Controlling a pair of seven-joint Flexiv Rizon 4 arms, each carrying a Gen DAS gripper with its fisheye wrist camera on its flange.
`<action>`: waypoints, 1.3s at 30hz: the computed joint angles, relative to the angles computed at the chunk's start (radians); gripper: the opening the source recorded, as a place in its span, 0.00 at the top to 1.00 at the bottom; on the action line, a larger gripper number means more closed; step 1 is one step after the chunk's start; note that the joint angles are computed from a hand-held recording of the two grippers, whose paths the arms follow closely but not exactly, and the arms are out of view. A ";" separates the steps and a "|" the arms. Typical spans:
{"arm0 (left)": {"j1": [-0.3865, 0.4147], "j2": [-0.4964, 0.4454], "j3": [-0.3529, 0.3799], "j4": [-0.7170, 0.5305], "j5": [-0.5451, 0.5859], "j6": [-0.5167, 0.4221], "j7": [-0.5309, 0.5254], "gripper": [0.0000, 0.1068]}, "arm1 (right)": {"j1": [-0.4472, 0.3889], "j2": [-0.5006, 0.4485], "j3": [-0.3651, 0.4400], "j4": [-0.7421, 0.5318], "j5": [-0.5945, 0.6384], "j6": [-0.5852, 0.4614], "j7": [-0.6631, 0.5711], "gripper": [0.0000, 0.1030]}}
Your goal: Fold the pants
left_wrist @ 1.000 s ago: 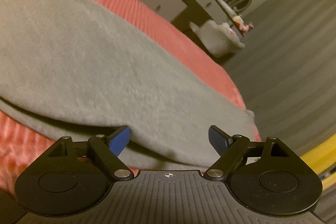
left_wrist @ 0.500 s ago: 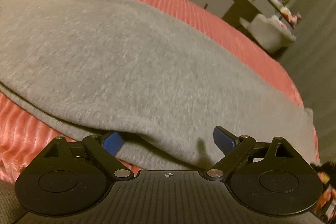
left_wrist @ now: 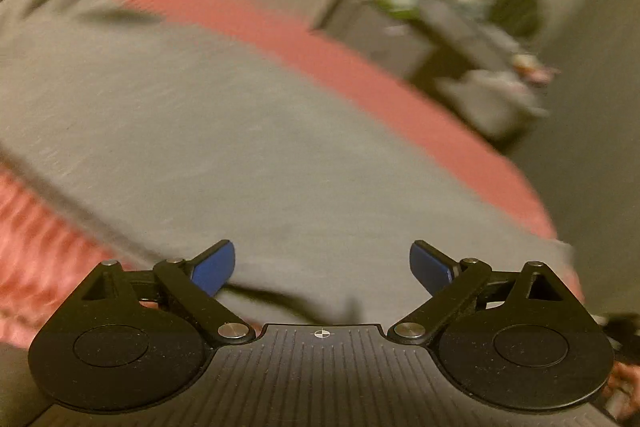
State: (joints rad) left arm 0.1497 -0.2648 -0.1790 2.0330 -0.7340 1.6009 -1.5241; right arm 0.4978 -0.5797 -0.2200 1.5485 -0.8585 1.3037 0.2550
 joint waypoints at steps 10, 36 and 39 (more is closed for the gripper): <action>0.194 -0.015 -0.262 0.043 -0.093 0.175 -0.004 0.10 | 0.074 -0.164 0.125 -0.345 -0.172 0.138 -0.519 0.91; 0.807 -0.268 -0.943 -0.006 0.407 0.091 -0.173 0.12 | 0.248 -0.089 0.038 -0.079 0.384 0.179 -0.645 0.12; 0.782 -0.330 -0.941 -0.076 0.434 0.006 -0.178 0.20 | 0.229 -0.084 0.035 -0.069 0.372 0.208 -0.616 0.05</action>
State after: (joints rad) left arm 0.9312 -0.5948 -1.1203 1.9567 -0.2996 1.6070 -1.7017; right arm 0.7272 -0.6637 -0.1853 1.4799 -0.4862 1.5122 -0.3612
